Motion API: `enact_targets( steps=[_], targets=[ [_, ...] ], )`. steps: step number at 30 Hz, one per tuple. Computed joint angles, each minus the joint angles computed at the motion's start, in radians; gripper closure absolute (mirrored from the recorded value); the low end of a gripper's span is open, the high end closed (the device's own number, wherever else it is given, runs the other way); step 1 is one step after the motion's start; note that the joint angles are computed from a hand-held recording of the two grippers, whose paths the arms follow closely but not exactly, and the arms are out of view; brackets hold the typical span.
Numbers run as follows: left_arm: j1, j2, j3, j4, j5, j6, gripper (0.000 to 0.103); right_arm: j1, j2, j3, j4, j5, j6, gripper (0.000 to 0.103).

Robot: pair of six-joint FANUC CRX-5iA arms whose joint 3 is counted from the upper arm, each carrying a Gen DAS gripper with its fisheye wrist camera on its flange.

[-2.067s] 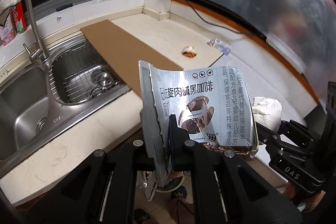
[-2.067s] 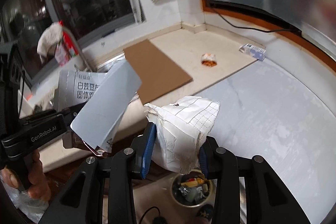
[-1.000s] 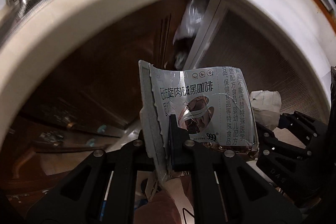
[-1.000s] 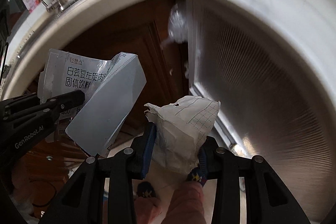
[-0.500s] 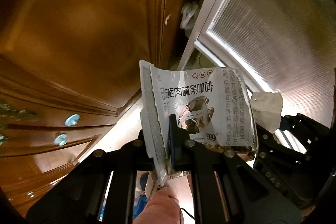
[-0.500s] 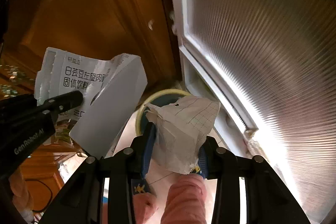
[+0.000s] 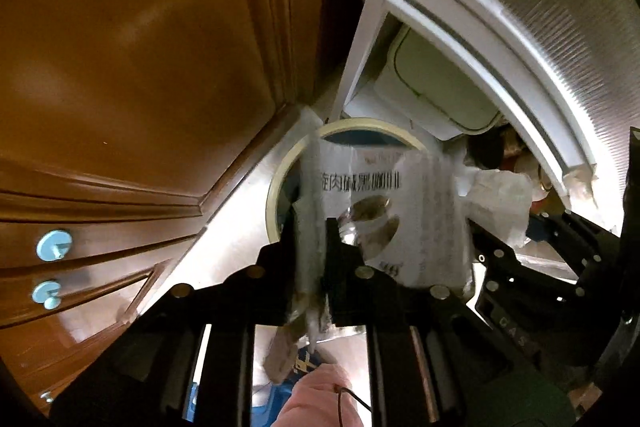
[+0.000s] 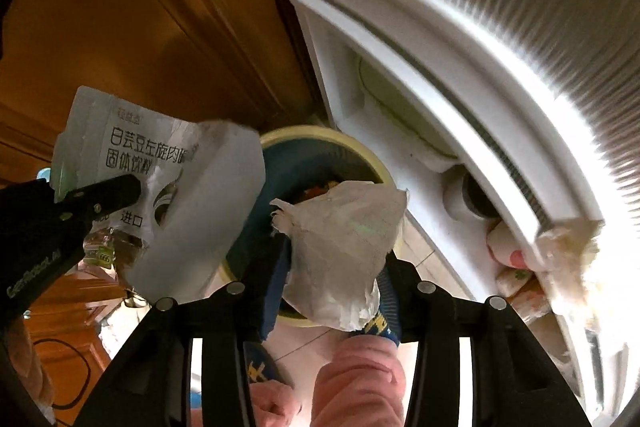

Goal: Collect trash
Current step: 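Carry the sachet and paper bag down over the bin and release both, then raise both tools back up to the counter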

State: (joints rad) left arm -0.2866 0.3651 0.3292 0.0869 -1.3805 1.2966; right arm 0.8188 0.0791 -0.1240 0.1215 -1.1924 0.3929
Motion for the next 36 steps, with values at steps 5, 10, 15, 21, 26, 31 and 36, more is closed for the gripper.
enact_targets(
  steps=[5,10,15,21,26,31,36],
  targets=[
    [0.0,0.003,-0.021,0.003,0.016,-0.012,0.052,-0.016,-0.011,-0.031,0.003,0.032,-0.015,0.054],
    [0.006,-0.018,-0.039,0.009,0.039,-0.023,0.03,-0.023,-0.019,-0.036,0.031,0.043,-0.038,0.047],
    [0.008,-0.033,-0.046,-0.004,0.043,-0.012,0.027,0.014,-0.03,-0.052,0.054,0.054,-0.087,0.047],
    [0.012,-0.044,-0.042,-0.004,0.036,0.004,0.027,0.041,-0.048,-0.062,0.075,0.046,-0.127,0.047],
    [0.007,-0.055,-0.029,-0.005,0.018,-0.001,0.027,0.056,-0.077,-0.081,0.081,0.038,-0.153,0.047],
    [0.004,-0.065,0.007,-0.01,-0.023,0.001,0.027,0.072,-0.097,-0.062,0.089,-0.003,-0.17,0.047],
    [0.007,-0.083,0.069,-0.013,-0.089,-0.006,0.027,0.097,-0.115,0.002,0.101,-0.088,-0.184,0.047]
  ],
)
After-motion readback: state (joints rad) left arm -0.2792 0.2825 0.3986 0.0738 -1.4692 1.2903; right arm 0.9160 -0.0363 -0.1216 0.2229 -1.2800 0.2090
